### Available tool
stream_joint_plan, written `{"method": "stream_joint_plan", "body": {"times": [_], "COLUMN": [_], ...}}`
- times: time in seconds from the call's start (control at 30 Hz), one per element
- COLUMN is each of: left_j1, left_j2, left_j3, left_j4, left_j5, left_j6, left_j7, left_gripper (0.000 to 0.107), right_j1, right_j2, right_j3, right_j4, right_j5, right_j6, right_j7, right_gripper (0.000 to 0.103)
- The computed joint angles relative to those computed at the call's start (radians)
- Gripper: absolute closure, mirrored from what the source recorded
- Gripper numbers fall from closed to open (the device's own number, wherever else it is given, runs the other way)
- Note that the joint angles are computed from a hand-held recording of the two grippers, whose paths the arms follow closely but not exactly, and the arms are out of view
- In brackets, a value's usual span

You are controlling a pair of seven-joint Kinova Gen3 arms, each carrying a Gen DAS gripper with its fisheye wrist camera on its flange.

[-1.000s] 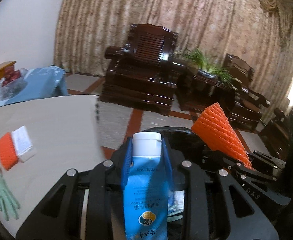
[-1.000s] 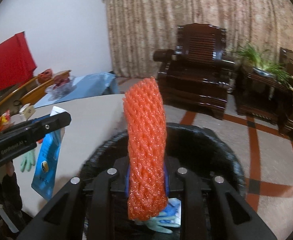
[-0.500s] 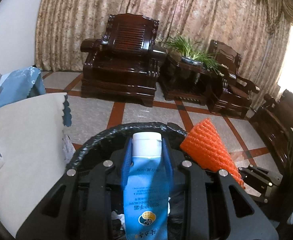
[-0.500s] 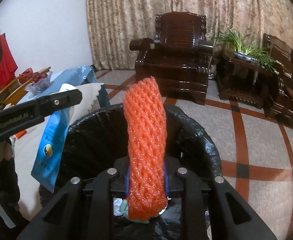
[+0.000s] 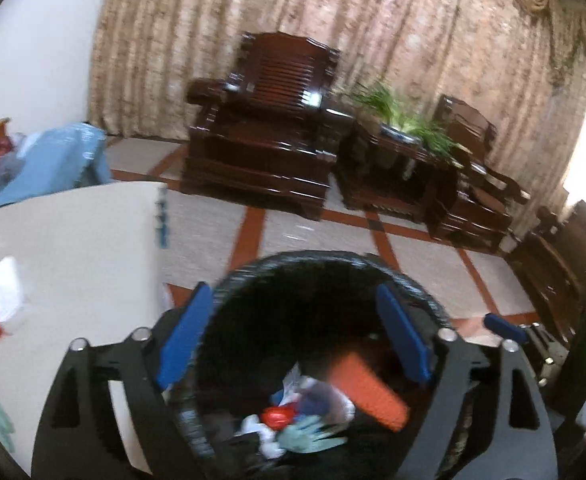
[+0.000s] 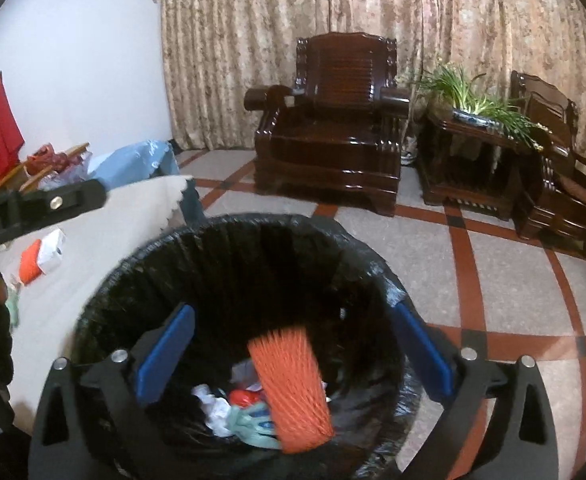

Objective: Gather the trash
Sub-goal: 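Drop the blue tube into the bin with the left tool while the right tool drops the orange net in, then grasp the light green glove on the table with the left tool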

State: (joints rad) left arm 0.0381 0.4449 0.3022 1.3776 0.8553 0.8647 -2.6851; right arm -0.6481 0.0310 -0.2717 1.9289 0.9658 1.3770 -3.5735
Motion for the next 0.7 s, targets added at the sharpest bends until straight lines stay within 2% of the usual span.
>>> {"method": "stream_joint_plan", "body": {"times": [0.17,0.27,0.4,0.57,0.7], "left_j1": [-0.083,-0.119,-0.173,-0.233,-0.263], "left_j2": [-0.052,-0.062,-0.068,-0.07,-0.037], "left_j3": [-0.035,-0.07,-0.1,-0.126,-0.147], "left_j4": [0.052,0.046,0.041,0.048,0.013], "left_j5": [0.037,0.027,0.017,-0.001,-0.052], "left_j6": [-0.046,-0.049,-0.067,-0.131,-0.172], "left_j7": [-0.047,-0.031,-0.018,-0.013,0.042], "left_gripper": [0.017,0.017,0.017,0.017,0.017], "right_j1": [-0.006,-0.011,-0.016,-0.033,-0.044], "right_j2": [0.026,0.061,0.122,0.216,0.292], "right_j3": [0.002,0.018,0.051,0.104,0.151], "right_j4": [-0.043,-0.087,-0.166,-0.289,-0.384], "right_j5": [0.057,0.095,0.136,0.159,0.156], "right_j6": [-0.044,-0.099,-0.196,-0.309,-0.395], "right_j7": [0.018,0.063,0.144,0.272,0.357], "right_gripper": [0.006,0.006,0.006,0.006,0.006]}}
